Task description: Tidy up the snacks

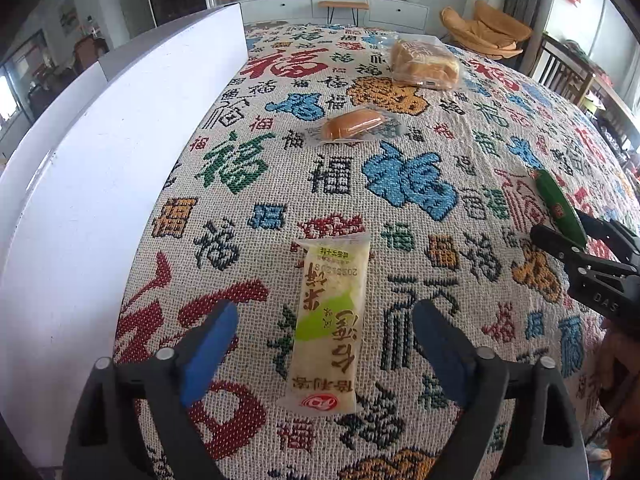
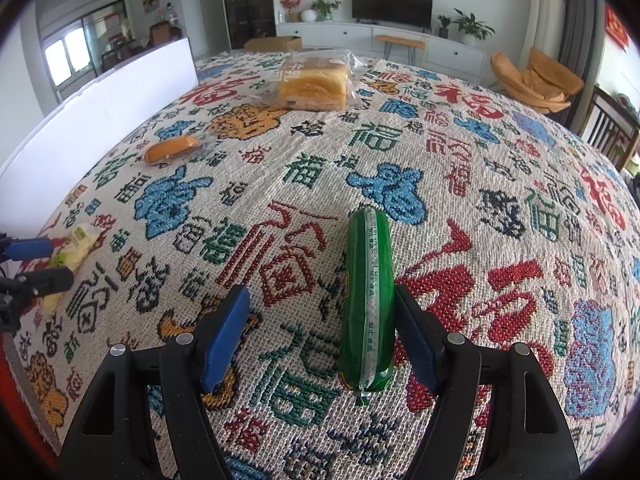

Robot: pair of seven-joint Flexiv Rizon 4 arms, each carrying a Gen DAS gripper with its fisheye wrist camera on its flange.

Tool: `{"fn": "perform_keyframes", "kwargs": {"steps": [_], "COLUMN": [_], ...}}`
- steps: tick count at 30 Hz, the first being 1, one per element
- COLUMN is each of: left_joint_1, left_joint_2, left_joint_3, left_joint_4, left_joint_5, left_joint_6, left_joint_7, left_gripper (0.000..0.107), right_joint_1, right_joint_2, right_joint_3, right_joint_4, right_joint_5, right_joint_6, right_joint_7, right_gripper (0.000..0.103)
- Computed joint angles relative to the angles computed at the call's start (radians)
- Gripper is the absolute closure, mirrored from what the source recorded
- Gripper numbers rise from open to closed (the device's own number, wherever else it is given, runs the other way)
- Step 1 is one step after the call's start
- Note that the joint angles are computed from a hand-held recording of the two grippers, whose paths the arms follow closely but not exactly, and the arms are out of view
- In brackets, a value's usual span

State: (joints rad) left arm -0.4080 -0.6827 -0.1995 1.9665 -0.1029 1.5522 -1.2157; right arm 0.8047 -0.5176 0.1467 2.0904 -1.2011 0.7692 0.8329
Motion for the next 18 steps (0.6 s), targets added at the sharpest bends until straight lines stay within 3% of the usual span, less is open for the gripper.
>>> {"fn": "perform_keyframes", "kwargs": {"steps": [3,7,18], "left_joint_1": [-0.008,-0.005,0.009], "left_joint_2": [-0.016,-0.024,-0.028], "left_joint_3": [0.008,0.007,-0.008], "left_joint_4": [-0.014,-0.003,0.012], "left_joint_5": [0.007,0.013,0.015], "left_joint_6": [-0.041,-0.007,0.027], "left_joint_7": [0.015,0.015,0.023], "left_gripper": [0.012,0.004,0.004], "right_joint_1": [0.0,0.0,0.001], "right_joint_2": [0.0,0.0,-0.001], "right_joint_3": [0.0,0.001,0.001], "right_joint_4": [0.001,0.002,-0.001], "right_joint_5": [0.0,0.0,0.001], "right_joint_6": [0.0,-0.001,-0.002], "right_joint_7": [0.001,0.001,0.001], "right_gripper": [0.028,0.028,0.028]}}
